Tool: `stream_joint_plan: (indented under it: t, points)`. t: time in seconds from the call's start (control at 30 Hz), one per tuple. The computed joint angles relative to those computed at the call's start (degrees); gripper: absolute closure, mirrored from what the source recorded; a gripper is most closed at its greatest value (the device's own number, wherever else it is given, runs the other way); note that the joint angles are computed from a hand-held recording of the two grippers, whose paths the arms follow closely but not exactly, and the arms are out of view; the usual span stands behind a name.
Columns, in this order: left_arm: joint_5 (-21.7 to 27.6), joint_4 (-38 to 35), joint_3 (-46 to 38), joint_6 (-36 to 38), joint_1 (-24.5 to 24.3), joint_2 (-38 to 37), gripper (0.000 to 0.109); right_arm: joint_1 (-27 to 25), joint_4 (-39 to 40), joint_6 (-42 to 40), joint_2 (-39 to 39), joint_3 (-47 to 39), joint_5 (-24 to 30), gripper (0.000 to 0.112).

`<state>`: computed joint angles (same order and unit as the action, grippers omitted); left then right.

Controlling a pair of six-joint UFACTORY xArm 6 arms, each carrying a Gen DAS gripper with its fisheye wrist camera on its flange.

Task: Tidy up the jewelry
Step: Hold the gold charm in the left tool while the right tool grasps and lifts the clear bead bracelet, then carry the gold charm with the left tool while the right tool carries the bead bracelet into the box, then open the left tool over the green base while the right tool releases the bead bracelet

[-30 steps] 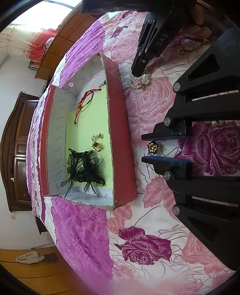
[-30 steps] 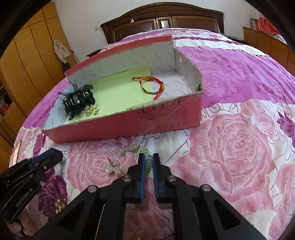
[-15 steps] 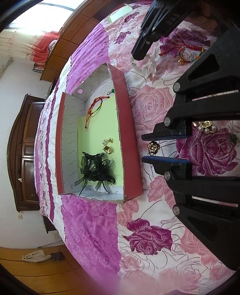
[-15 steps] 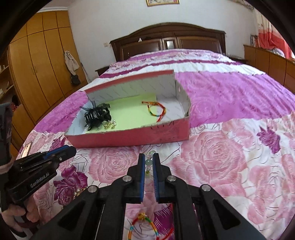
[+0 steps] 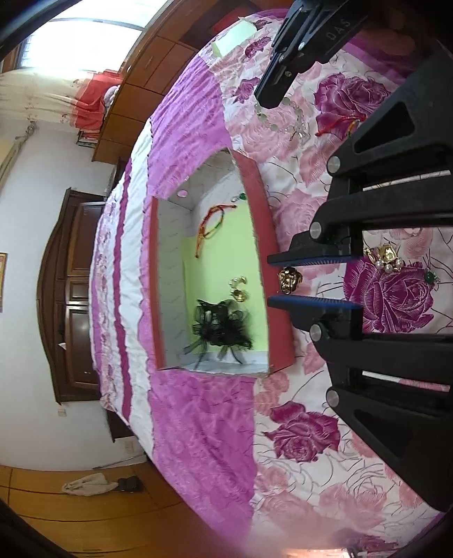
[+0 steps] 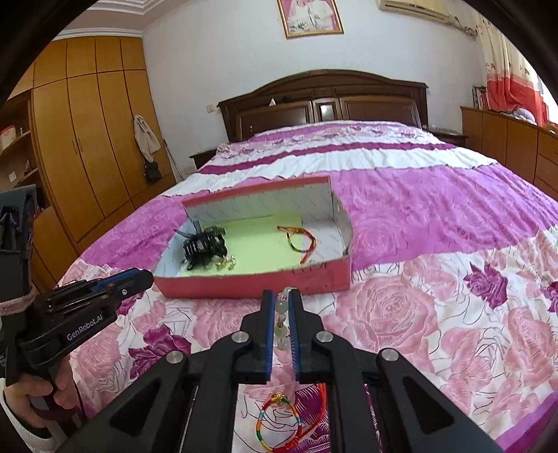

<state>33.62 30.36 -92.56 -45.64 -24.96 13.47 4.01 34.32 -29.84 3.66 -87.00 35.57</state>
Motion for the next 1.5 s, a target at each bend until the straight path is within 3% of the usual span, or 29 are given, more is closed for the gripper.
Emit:
stream_joint_plan:
  t: [0.5, 0.97, 1.27, 1.5]
  points:
    - [-1.95, 8.49, -4.83, -4.62, 1.12, 2.24, 0.101, 1.09, 1.59, -2.12, 3.19, -5.78, -2.55, 0.103]
    - [-3.33, 7.58, -14.20, -4.17, 3.75, 10.47, 0.101, 2.13, -0.57, -0.54, 14.92, -19.76, -4.39, 0.103]
    - [-1.11, 2.57, -21.12, -2.16, 5.19, 17.34, 0.101, 1.87, -6.53, 5.52, 27.31, -34.61, -0.56, 0.103]
    - [0.97, -2.84, -23.88, 0.98, 5.67, 21.19, 0.101, 1.59, -12.33, 11.24, 36.72, -46.79, 7.42, 0.103]
